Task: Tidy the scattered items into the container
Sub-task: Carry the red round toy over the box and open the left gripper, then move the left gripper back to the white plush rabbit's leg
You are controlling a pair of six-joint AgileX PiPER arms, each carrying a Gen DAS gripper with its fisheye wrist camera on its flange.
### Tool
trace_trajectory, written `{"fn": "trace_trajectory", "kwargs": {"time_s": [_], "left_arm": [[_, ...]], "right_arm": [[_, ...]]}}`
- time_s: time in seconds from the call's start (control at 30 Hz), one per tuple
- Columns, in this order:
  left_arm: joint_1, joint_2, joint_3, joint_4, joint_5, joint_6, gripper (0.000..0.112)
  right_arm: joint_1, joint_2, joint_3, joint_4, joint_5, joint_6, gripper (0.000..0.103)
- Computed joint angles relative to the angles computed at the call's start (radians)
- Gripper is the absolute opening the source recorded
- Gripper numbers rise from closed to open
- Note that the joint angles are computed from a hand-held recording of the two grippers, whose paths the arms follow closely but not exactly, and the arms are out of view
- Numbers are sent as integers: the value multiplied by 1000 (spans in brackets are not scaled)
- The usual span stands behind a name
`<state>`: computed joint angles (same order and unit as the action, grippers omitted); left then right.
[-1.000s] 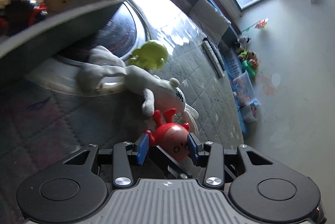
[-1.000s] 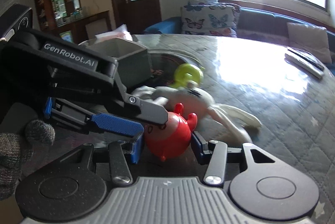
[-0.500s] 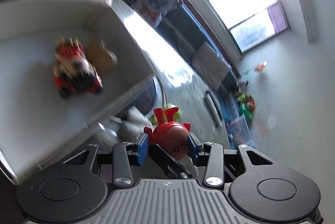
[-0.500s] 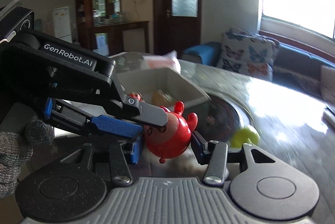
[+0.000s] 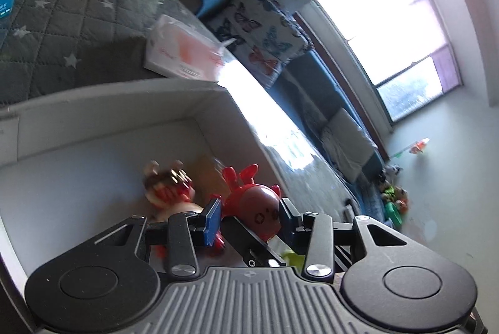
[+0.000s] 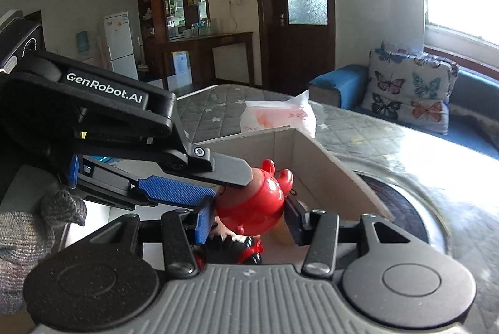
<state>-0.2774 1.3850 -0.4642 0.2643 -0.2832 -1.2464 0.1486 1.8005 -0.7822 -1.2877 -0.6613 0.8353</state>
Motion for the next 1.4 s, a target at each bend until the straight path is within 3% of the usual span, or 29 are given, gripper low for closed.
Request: {"fn": "trace_trajectory", "kwargs": {"time_s": [0.13, 0.33, 0.87, 1.07, 1.4], "left_arm": [[53, 61, -29, 118, -24, -100, 43], [78, 99, -35, 170, -47, -136, 43], [52, 70, -18, 93, -18, -75, 43], [-1, 7, 3, -47, 21, 41, 43], [-142, -77, 32, -515, 58, 443, 43]], "right_arm": [[20, 72, -62, 3, 7, 21, 49], [42, 120, -103, 15, 28, 28, 49], [43, 116, -90, 32, 50, 3, 51], [17, 59, -37, 31, 29, -17, 51], [-60, -56, 92, 22, -27, -63, 51]]}}
